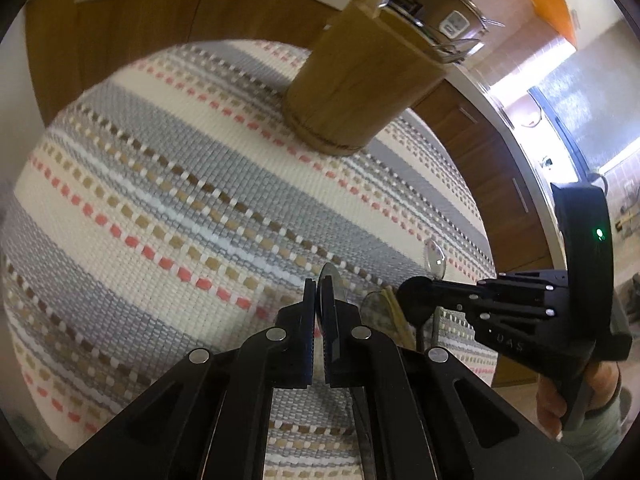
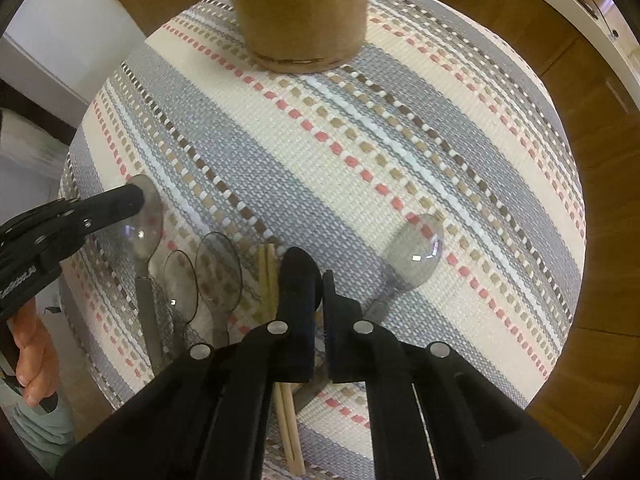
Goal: Organize utensils
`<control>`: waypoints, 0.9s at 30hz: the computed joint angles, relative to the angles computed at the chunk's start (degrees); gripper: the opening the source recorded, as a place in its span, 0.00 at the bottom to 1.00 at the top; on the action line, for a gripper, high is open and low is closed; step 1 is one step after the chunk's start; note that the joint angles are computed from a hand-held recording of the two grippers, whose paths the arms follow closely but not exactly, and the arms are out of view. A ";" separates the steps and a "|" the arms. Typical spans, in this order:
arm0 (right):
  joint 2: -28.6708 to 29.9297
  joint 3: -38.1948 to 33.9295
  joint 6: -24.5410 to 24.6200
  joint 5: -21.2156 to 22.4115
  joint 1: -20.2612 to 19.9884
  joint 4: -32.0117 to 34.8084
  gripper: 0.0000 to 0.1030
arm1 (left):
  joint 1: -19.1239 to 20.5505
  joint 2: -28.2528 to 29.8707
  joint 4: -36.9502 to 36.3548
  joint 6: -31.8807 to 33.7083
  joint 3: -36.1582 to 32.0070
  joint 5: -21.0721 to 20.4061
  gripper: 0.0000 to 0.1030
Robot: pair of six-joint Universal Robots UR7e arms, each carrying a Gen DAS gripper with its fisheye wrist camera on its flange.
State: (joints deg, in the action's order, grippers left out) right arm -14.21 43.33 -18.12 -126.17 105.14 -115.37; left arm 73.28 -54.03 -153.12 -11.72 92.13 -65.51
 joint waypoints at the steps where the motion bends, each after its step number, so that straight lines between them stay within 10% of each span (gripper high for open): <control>1: -0.64 0.74 -0.41 0.57 -0.12 -0.71 0.01 | -0.28 -0.04 -0.30 0.30 0.13 0.54 0.01; 15: -11.73 14.10 -5.72 12.69 -1.25 -17.02 0.01 | -3.27 -3.17 -10.10 5.03 3.14 5.35 0.01; 27: -18.93 28.06 -16.12 26.52 0.96 -61.61 0.01 | -13.41 3.08 -57.86 39.95 1.35 17.27 0.01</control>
State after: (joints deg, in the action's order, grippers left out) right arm -33.14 71.40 -34.24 -99.65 106.10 -176.98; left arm 59.87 -50.95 -210.98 28.23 93.48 -48.24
